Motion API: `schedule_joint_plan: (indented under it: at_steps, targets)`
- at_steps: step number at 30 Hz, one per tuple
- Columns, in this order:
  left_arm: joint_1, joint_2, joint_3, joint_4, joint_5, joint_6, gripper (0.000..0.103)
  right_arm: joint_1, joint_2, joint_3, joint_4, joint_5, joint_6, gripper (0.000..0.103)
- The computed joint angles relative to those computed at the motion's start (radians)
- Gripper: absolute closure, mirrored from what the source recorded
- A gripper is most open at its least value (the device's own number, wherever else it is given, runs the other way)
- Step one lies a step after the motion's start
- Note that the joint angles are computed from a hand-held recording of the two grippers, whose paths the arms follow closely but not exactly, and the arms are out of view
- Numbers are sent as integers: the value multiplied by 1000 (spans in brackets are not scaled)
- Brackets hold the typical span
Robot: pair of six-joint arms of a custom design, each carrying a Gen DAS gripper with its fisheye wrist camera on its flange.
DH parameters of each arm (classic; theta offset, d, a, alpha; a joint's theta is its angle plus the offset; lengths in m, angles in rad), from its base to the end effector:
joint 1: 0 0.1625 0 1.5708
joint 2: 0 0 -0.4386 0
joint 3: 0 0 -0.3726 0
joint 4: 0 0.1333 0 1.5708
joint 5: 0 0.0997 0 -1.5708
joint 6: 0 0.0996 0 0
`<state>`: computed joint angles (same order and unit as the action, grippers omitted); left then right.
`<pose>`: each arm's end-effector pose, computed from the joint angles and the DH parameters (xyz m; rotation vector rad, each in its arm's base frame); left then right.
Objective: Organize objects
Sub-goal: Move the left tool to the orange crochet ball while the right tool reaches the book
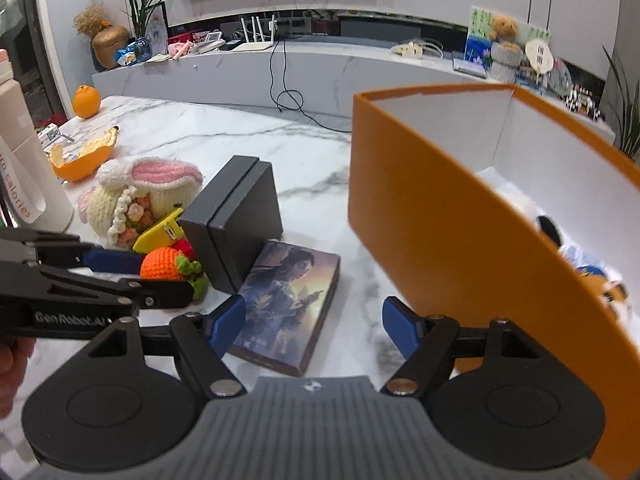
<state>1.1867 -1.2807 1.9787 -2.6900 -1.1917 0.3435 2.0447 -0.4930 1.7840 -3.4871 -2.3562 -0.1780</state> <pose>-0.0445 -0.5642 0.2996 0.8616 2.5758 -0.5906 0.3349 -0.5153 0.0132 0.4472 -2.2899 0.8806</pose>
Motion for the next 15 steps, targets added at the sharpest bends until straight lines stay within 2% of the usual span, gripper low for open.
schedule_joint_plan:
  at_steps: [4,6,8,11,15]
  targets:
    - [7,0,-5,6,-9,2,46,-9,19,-19,26,13,19,26]
    - [9,-4,-6,17,-19,2,53,-12,27,-25,22,26,22,26]
    - [7,-9,-2,20,-11,2,56,-14,32,-34,38,33,33,26]
    - [-1,-11,4,9,10,11,56,-21,33,-37,52,57,50,26]
    - [2,-15,-2,32,0,8,56,-23,35,-40,77,54,60,32]
